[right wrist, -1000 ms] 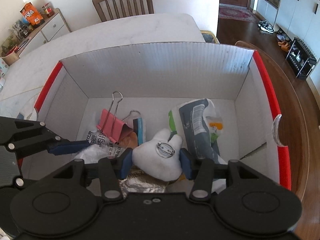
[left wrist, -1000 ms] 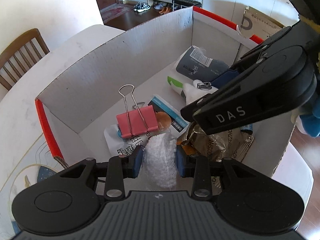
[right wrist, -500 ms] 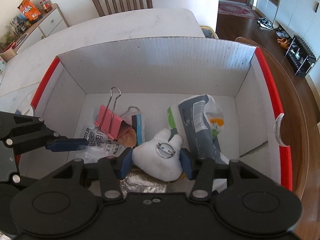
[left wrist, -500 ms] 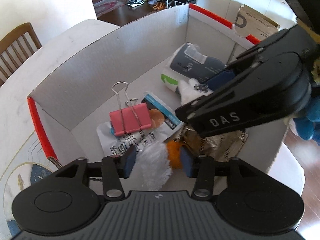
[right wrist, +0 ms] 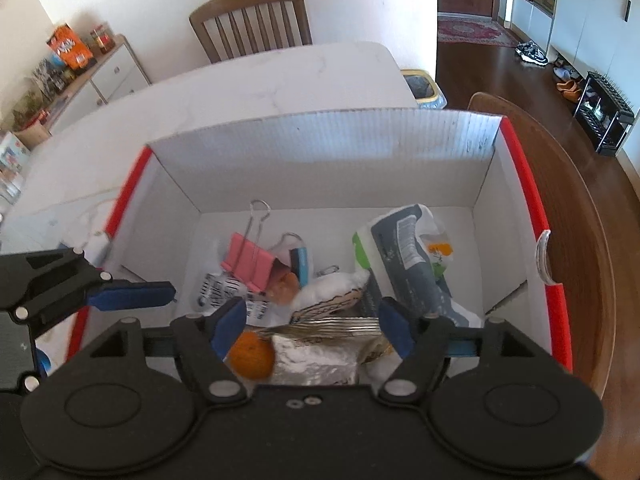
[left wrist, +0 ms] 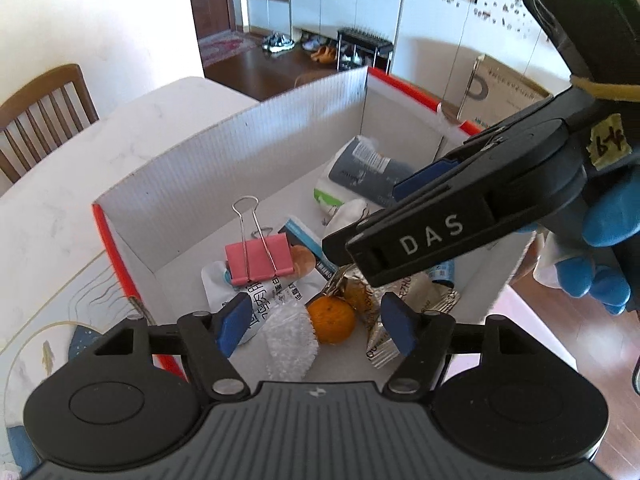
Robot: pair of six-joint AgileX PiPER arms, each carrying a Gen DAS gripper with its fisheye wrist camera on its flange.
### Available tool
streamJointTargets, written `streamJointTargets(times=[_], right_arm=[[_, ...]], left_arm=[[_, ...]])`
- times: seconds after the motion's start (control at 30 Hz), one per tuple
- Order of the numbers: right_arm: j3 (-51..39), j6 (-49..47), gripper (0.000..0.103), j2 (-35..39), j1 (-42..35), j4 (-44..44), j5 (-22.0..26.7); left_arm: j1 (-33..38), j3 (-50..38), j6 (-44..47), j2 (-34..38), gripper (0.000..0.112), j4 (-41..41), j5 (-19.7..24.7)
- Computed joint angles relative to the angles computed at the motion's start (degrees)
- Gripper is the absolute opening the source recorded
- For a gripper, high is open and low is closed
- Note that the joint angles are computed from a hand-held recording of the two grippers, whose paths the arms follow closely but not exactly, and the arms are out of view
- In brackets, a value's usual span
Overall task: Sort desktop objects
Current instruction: 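Open the left gripper releasing the cotton bag while the right gripper releases the pouch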
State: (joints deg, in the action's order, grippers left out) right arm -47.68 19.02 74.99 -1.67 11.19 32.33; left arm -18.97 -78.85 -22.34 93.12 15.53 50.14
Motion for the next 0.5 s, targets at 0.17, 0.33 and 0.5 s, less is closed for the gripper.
streamJointTargets(times=[0.17,0.33,0.5], right_arm=[[1.21,-1.41,0.084,-3.75,-0.68,1.58,-0.41],[1.45,2.01,0.087,-7.26,1.02,-0.85,-0.52],[2.27,8.53,0.091,-10.34,3.65,-4.99,-1.33]], left_arm=[[0.02,1.95,-1.38,-3.66,0.07,-0.33,-0.95],[0.09,4.01,-1.89,-6.79,0.071,-0.84,-1.75],[0.13,6.1,-1.66,-10.06,0.071,-1.53,-2.09]])
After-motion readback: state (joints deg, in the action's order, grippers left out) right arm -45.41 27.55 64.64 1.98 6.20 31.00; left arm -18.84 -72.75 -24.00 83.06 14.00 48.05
